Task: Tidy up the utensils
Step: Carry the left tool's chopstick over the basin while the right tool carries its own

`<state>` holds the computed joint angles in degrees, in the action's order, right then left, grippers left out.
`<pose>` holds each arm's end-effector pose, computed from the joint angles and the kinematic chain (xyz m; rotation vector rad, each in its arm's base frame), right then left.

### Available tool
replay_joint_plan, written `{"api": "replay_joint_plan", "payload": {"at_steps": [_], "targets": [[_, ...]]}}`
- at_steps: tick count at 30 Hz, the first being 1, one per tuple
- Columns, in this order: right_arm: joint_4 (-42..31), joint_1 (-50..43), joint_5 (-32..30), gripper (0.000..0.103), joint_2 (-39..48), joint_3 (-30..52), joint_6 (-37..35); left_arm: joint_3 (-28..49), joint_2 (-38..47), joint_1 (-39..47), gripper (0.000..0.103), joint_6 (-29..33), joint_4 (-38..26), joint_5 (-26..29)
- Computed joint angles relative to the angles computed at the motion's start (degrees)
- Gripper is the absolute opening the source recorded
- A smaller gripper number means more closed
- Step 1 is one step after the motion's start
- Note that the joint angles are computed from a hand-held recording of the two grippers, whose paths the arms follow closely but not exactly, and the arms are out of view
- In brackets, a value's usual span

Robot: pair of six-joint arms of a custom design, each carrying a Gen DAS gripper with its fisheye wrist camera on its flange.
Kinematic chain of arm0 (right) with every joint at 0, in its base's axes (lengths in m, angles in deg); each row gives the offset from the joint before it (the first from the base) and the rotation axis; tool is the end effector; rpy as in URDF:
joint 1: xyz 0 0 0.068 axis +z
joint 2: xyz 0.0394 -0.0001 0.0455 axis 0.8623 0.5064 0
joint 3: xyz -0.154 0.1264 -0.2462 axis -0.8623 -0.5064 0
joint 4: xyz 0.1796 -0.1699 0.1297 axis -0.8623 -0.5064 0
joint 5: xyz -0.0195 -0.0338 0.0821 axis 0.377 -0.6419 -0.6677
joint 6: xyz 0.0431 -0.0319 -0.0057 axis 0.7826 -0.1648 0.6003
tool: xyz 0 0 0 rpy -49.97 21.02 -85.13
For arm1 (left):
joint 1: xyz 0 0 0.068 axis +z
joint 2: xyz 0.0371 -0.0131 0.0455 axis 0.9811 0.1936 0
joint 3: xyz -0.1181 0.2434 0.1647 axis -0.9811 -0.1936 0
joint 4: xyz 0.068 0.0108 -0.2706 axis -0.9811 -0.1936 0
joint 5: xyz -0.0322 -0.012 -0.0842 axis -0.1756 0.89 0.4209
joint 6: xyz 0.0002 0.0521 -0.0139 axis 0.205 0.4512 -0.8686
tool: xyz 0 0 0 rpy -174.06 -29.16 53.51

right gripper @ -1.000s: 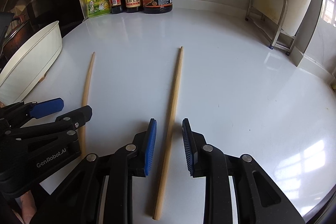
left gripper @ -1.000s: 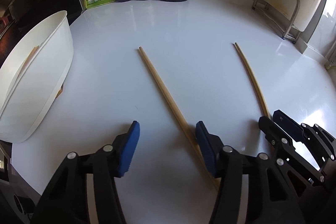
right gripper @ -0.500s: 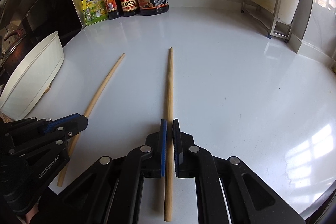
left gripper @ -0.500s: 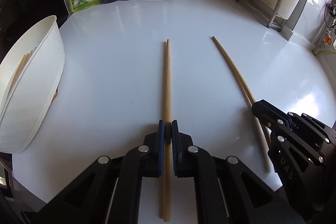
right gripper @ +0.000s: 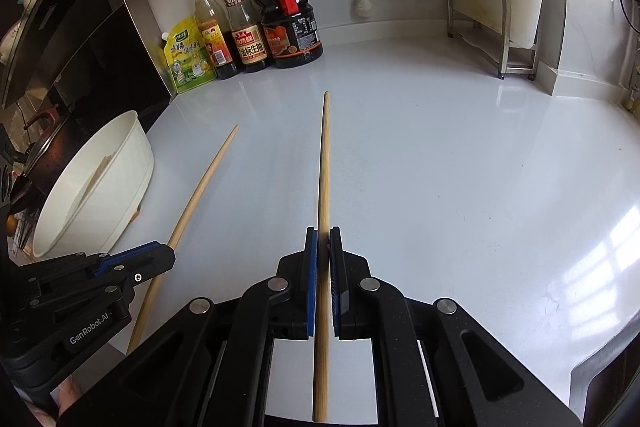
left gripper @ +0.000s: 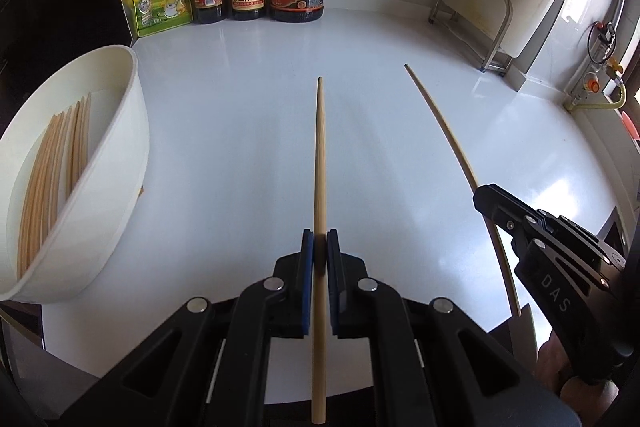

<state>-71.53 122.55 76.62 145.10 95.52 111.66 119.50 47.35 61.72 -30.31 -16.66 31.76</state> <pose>0.1635 0.2699 0.2291 0.5174 2.3318 0.0735 0.2625 -0.0905 0.2437 0.7445 2.4886 -0.3725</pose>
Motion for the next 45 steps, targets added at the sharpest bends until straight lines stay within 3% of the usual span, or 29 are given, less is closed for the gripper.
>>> {"api": "replay_joint_plan", "payload": {"at_steps": [9, 15, 21, 27, 36, 42, 45], "targets": [[1.96, -1.08, 0.47, 0.006, 4.92, 10.03, -7.22, 6.13, -1.0, 11.79, 0.007, 6.61, -4.97, 8.1], [7.19, -3.79, -2.6, 0.006, 10.7, 18.99, -16.13, 13.72, 1.37, 22.21, 0.007, 12.53, -10.62, 13.9], [10.44, -6.87, -7.85, 0.006, 20.46, 33.27, -26.11, 21.79, 7.82, 31.24, 0.007, 15.14, -11.81, 15.47], [6.18, -8.48, -12.62, 0.006, 32.5, 52.47, -32.84, 27.72, 15.56, 35.7, 0.007, 14.92, -9.47, 13.68], [-7.57, -9.25, -18.36, 0.006, 50.06, 80.09, -34.04, 34.27, 26.13, 37.44, 0.007, 13.96, -9.89, 12.21], [-11.24, -9.64, -20.34, 0.006, 54.04, 85.51, -32.88, 35.04, 28.33, 37.33, 0.008, 13.69, -9.66, 11.45], [-12.02, -9.5, -19.88, 0.006, 54.06, 85.51, -32.73, 34.95, 28.45, 37.9, 0.025, 13.31, -9.39, 11.8]]}}
